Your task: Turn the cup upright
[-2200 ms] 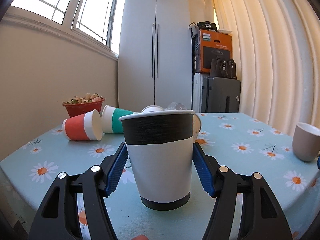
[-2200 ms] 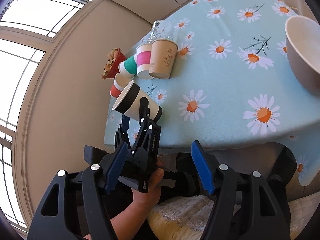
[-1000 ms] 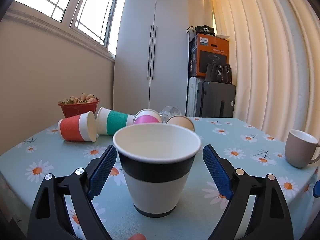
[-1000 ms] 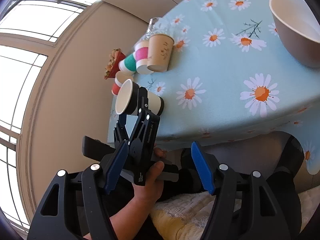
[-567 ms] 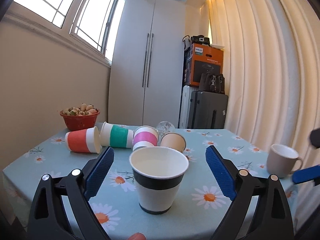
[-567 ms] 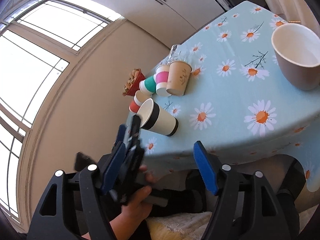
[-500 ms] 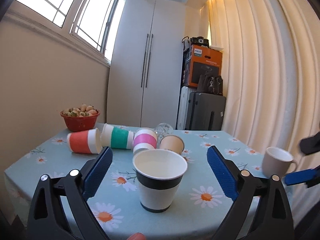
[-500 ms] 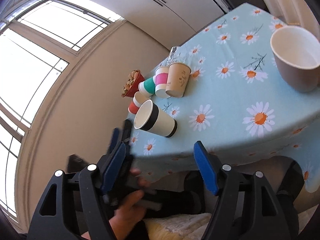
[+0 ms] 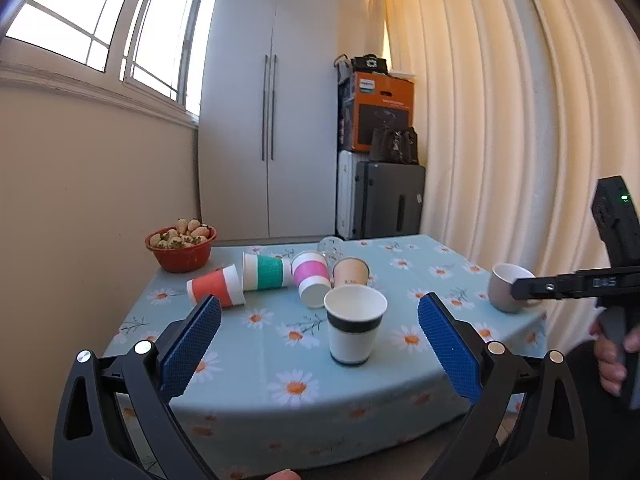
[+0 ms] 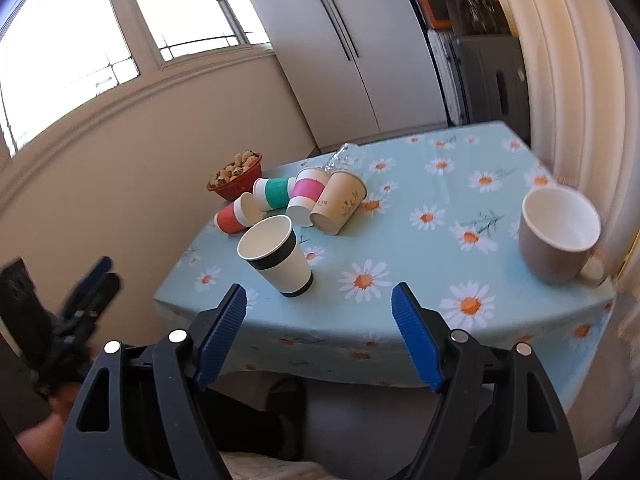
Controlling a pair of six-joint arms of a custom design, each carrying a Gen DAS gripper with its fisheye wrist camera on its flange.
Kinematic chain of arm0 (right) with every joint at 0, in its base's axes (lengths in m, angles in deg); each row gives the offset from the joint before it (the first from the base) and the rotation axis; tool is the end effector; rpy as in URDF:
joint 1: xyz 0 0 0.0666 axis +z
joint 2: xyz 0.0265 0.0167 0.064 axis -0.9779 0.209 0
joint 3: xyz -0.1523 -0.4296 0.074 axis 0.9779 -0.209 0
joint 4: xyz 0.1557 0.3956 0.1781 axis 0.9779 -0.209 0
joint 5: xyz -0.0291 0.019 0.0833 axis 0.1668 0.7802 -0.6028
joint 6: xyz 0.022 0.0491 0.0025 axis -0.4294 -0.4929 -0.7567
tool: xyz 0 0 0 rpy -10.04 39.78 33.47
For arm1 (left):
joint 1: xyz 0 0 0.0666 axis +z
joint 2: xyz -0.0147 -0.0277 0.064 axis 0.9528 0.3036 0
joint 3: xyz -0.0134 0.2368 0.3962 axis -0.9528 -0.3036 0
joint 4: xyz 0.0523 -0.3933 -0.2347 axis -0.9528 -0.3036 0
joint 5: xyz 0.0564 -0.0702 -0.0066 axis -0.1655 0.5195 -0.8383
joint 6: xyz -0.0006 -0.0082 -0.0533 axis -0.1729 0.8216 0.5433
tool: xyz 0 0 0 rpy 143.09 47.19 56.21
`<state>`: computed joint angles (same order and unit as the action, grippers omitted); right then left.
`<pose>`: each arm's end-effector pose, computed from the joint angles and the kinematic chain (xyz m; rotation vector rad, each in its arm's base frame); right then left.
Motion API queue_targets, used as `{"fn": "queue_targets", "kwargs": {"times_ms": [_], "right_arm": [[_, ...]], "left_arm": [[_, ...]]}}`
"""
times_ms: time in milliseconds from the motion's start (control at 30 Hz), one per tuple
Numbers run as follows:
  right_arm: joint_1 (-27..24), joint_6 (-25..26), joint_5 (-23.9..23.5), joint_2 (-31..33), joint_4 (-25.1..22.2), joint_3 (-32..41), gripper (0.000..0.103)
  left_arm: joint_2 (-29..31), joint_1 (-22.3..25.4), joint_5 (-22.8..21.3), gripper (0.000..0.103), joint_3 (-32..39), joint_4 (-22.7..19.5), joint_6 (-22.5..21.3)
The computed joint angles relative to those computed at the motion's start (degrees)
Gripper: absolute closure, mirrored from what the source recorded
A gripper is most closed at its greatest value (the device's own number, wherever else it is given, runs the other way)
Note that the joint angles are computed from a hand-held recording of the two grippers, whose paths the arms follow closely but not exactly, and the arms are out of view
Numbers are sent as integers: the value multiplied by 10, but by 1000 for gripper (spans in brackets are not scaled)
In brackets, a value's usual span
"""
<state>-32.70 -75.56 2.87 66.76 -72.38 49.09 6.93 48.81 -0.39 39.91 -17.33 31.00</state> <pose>0.3267 0.3104 0.5526 0.1239 2.1988 0.4433 0.3669 -0.1632 0.5344 0.4573 1.8313 -0.3400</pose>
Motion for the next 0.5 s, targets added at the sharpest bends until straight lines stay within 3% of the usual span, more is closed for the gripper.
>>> {"fn": "queue_targets", "kwargs": {"times_ms": [133, 367, 500], "right_arm": [[7, 11, 21, 1, -8, 1, 26], [21, -16, 54, -16, -25, -10, 23], [50, -20, 115, -18, -50, -7, 23]], "left_arm": [[-25, 24, 45, 7, -6, -27, -11], [-38, 51, 92, 7, 0, -73, -16], [-38, 64, 97, 7, -2, -98, -9]]}}
